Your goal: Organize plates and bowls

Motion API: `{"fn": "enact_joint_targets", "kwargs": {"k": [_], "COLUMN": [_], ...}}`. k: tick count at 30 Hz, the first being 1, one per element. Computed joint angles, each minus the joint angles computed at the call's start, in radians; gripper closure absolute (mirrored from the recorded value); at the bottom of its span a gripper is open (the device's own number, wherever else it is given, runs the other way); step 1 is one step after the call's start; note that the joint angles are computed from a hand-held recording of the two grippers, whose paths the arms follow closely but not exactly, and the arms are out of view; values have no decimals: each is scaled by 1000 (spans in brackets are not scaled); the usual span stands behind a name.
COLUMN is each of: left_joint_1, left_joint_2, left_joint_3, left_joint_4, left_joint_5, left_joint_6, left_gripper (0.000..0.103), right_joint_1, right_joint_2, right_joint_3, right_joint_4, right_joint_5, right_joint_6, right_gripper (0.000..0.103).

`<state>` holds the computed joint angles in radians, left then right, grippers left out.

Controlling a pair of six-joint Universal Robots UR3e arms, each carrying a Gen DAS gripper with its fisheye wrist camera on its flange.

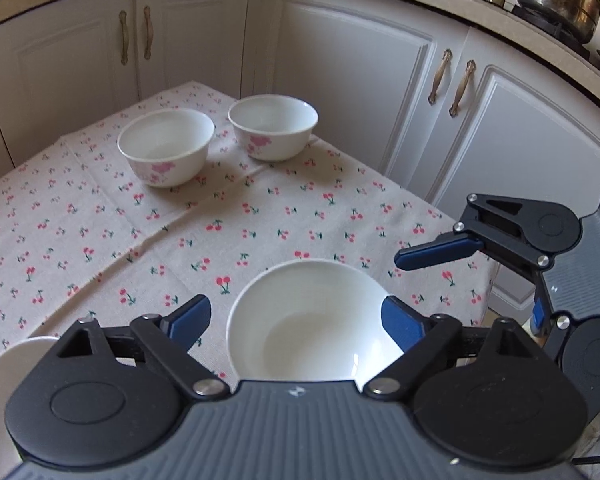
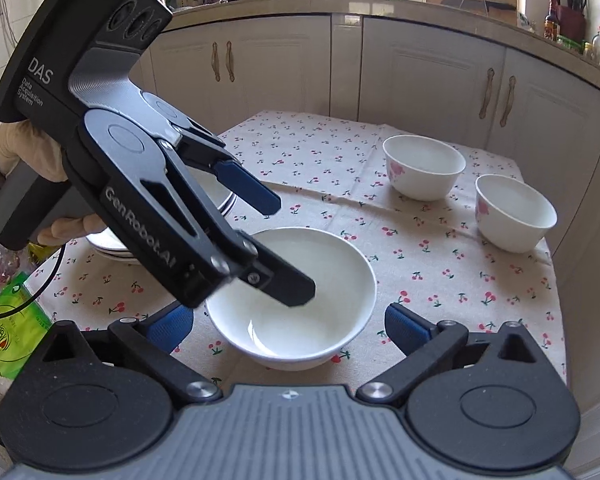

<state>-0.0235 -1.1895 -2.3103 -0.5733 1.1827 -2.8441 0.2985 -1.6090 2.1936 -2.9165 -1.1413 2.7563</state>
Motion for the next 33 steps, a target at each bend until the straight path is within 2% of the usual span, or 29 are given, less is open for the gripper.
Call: {"fn": "enact_joint_targets", "kwargs": {"k": [5, 12, 21, 33], "left_joint_1": [-9, -52, -107, -134], "left_joint_2": [1, -110, -378, -761], "left_joint_3": [20, 132, 395, 822], "left_joint_4": [18, 51, 57, -40], "left_joint_5": [2, 24, 50, 49], "left_joint_6": [-6, -33, -38, -27], "left_gripper": [9, 9, 9, 9], "right_joint_1": [-42, -122, -142, -164], "right_joint_2": [-60, -56, 178, 431], "right_joint_3": [40, 56, -73, -347], "right_joint_4": [-30, -128, -283, -230], "right_joint_5": [4, -30, -137, -164], "right_joint_6": [-15, 2, 60, 14], "right_gripper": [0, 0, 0, 0]}}
